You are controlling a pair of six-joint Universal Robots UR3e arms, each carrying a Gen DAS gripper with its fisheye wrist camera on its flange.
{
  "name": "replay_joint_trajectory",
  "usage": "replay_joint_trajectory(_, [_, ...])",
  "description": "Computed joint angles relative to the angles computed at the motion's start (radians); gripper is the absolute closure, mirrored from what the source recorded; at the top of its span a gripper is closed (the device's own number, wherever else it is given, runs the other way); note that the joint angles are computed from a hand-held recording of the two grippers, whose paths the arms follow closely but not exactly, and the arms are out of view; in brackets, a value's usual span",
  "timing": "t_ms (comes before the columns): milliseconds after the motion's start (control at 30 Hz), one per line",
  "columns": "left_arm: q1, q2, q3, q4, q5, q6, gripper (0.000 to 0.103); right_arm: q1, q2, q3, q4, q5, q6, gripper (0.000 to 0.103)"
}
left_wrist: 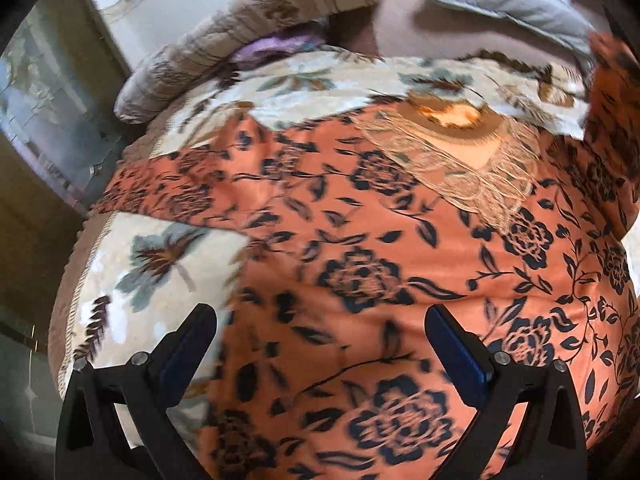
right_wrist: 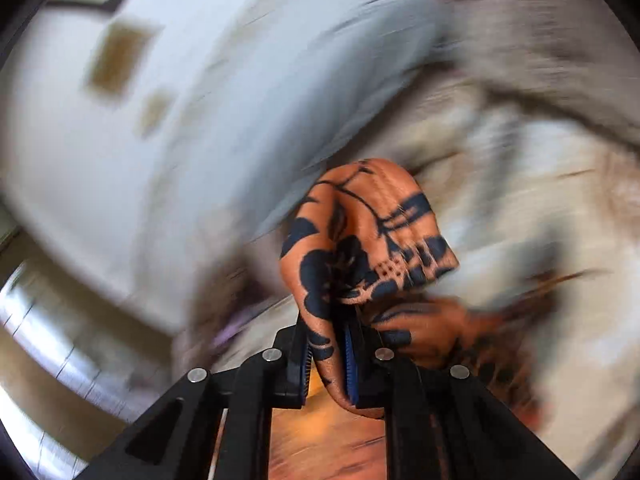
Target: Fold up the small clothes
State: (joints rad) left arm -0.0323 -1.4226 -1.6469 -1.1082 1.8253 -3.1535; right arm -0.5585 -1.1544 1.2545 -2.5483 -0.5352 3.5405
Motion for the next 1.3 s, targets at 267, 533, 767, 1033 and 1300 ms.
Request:
replay_joint_trajectory(267, [0.278,0.251,-0.104,-0.047,-0.081,0.115,0.000,0.352,0.158,-0.095,-0.158,0.067,0.187,0.000])
replay_joint_trajectory(533, [0.385,0.263,-0.085,-0.030,-0.225,0.150,0.000,0.224,-0.220,0.378,-0.001,-0.142,-0.084,0.001])
replay_joint_trajectory(767, [0.268,-0.150,0.182,0.068,-0.351,0.095,0.006,0.069,-0.250,0.422,0.214,-0.291,-0.243,0.062])
replay_joint_trajectory(1033, [0.200,-0.543,0.499,-0.018,-0.360,0.009,0.039,0.081,-0.085,0.240,0.368,-0.417,-0.234,0.065])
replay_joint_trajectory(1300, [0.144,-0.701,0.662,-0.075,-0.364,0.022,0.084,0.091,-0.023,0.158,0.521,-0.427,-0.292,0.064])
